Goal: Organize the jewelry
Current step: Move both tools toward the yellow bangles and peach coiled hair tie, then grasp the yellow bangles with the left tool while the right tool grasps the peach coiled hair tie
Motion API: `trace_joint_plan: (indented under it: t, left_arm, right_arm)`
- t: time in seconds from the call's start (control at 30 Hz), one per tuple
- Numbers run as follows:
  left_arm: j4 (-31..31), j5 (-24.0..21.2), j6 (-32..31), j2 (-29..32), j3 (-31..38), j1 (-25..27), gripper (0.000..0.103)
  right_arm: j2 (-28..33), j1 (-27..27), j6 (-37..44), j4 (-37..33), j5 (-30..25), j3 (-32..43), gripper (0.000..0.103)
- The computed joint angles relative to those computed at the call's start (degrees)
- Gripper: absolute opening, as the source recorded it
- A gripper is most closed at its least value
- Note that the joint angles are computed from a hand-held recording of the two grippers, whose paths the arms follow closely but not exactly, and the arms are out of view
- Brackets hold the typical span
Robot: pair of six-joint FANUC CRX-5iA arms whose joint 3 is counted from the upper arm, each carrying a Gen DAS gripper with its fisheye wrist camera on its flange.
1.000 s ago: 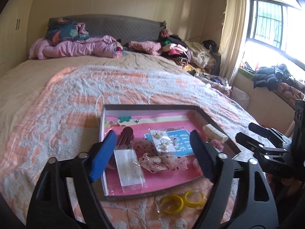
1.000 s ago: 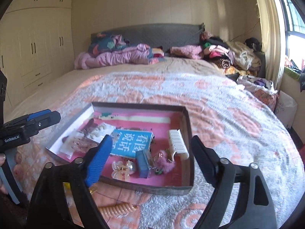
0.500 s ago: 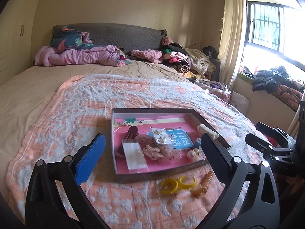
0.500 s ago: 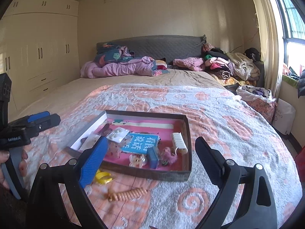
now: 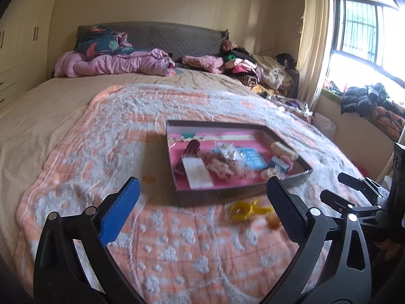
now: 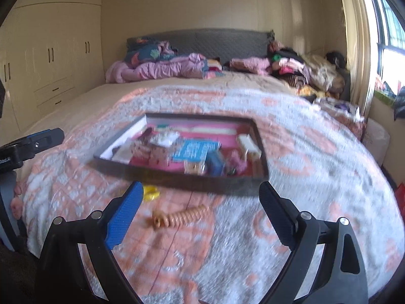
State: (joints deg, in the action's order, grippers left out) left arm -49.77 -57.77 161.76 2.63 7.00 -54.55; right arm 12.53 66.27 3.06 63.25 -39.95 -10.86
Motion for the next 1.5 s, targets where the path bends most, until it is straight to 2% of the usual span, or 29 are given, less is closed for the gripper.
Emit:
trace_joint_plan:
  t: [0.2, 0.3, 0.37, 0.47, 0.57, 0.8, 1.0, 1.13, 1.23, 1.5]
  left_arm:
    - [4.33, 2.21, -4.81, 0.31, -1.65, 1.87, 0.091]
    - [7.07, 4.81, -8.07, 0.89, -2.49, 3.02, 0.091]
    - [8.61, 5.58, -10.25, 1.77, -2.36, 3.52, 0.091]
    - [10.46, 6.84, -14.11, 3.09, -2.04, 4.11, 0.091]
    - [12.37, 8.73, -18.13, 4.23, -1.99, 5.0, 0.091]
    - [15.45, 10.82, -25.57, 7.81, 0.16, 6.91, 0.088]
    - [17.08, 11.48, -29.68, 10.35, 2.19, 7.5, 0.077]
    - [18.65, 12.52, -31.86, 11.07, 2.67, 8.1, 0.063]
    - [20.74, 13.23, -34.31, 11.91, 3.11, 8.82, 0.056]
    - [23.88, 13.82, -38.88, 13.69, 4.36, 9.55, 0.043]
  right_arm:
    - [2.54, 0.47, 5.23, -8.84, -0.24, 2.9, 0.08]
    - [3.94, 0.06, 8.69, -15.13, 0.26, 5.28, 0.073]
    - [4.72, -0.54, 11.3, -20.57, 1.0, 7.14, 0.062]
    - [5.73, -1.66, 14.58, -28.02, 2.3, 9.7, 0.056]
    - [6.28, -2.86, 15.86, -33.02, 4.12, 11.28, 0.056]
    - [7.67, -4.65, 16.8, -38.55, 5.47, 14.25, 0.056]
    - [8.5, -5.71, 16.7, -41.74, 5.98, 16.05, 0.056]
    - [9.08, -5.98, 15.16, -41.95, 5.29, 17.1, 0.057]
    - [9.28, -5.92, 14.5, -40.49, 4.96, 17.12, 0.054]
    - [5.04, -6.55, 11.49, -39.8, 8.53, 11.47, 0.052]
